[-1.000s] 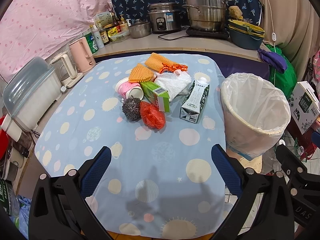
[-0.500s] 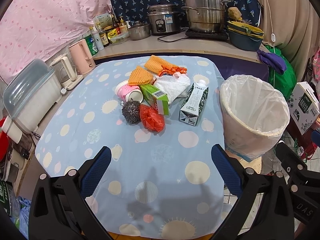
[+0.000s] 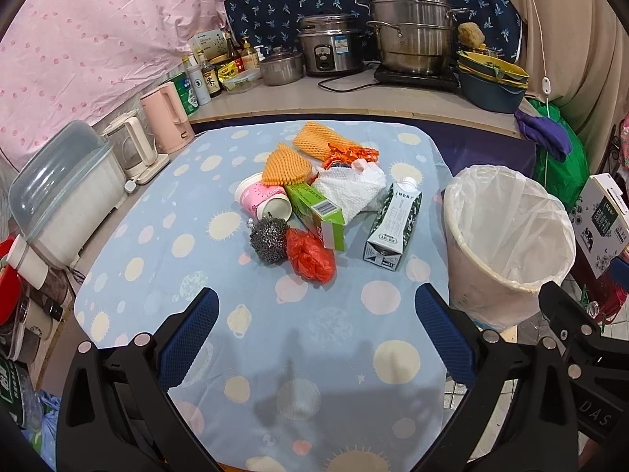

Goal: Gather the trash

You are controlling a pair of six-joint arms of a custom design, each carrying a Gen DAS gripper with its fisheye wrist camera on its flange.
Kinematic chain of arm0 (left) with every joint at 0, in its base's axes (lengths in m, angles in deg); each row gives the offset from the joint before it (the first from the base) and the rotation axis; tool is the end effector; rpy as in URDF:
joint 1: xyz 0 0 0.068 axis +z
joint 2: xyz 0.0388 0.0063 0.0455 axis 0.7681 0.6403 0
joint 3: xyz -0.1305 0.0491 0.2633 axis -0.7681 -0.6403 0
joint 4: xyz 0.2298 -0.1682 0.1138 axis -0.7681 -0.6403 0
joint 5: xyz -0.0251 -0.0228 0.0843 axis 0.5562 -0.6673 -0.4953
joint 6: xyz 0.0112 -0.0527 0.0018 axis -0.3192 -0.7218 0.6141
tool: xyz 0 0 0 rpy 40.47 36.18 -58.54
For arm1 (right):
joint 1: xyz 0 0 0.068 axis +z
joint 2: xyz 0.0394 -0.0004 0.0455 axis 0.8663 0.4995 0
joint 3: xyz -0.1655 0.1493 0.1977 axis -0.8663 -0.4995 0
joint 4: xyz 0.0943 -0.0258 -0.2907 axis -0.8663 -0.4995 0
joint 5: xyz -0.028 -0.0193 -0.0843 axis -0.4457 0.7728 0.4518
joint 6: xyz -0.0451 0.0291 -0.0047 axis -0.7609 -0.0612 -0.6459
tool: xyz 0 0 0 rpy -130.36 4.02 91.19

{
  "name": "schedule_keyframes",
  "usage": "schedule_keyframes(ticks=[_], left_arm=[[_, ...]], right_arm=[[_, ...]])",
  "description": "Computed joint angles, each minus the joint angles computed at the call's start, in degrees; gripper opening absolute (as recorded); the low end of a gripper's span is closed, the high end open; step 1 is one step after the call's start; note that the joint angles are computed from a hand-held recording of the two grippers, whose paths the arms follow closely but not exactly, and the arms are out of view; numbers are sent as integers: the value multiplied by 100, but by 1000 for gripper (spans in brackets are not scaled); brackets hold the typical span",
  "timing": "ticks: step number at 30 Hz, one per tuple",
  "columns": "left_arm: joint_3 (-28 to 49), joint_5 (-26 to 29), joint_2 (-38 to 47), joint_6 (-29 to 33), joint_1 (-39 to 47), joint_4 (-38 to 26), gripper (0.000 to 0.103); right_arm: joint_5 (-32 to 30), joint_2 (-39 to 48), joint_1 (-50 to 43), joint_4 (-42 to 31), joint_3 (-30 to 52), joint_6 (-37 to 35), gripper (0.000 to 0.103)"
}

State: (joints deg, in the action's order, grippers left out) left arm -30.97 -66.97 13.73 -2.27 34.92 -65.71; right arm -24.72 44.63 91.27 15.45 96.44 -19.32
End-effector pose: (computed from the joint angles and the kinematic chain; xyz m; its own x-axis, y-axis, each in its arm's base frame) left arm 0.3023 -0.0687 0.2025 -0.7270 0.0015 -0.6866 -0.1389 0.9790 0.1493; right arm 0.3046 0.1713 0.1961 -0.7205 -0.0183 -0.6933 -0.0418 0.9990 0.0170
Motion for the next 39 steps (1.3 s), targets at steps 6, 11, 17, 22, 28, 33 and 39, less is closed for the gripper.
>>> schedule_keyframes(ticks=[6, 11, 17, 22, 28, 33, 39], left_arm=[[169, 71, 158, 78, 157, 12, 95], [294, 135, 301, 151, 281, 60, 95], [386, 180, 418, 223, 362, 90, 95], [427, 215, 464, 269, 398, 125, 95], [544, 256, 615, 344, 436, 202, 95], [553, 260, 644, 366, 427, 276, 95], [611, 303, 715, 381, 422, 268, 95]], right_arm=[[-38, 249, -24, -97, 324, -31, 96], [-52, 440, -23, -136, 536, -27, 96], [-63, 588, -27, -171, 698, 2, 96], [-70, 638, -55, -200, 771, -3, 96], [-63, 775, -104, -255, 938, 8, 96], [-41, 814, -113, -269, 960, 46, 96], [-14, 827, -129, -293, 967, 62, 96]])
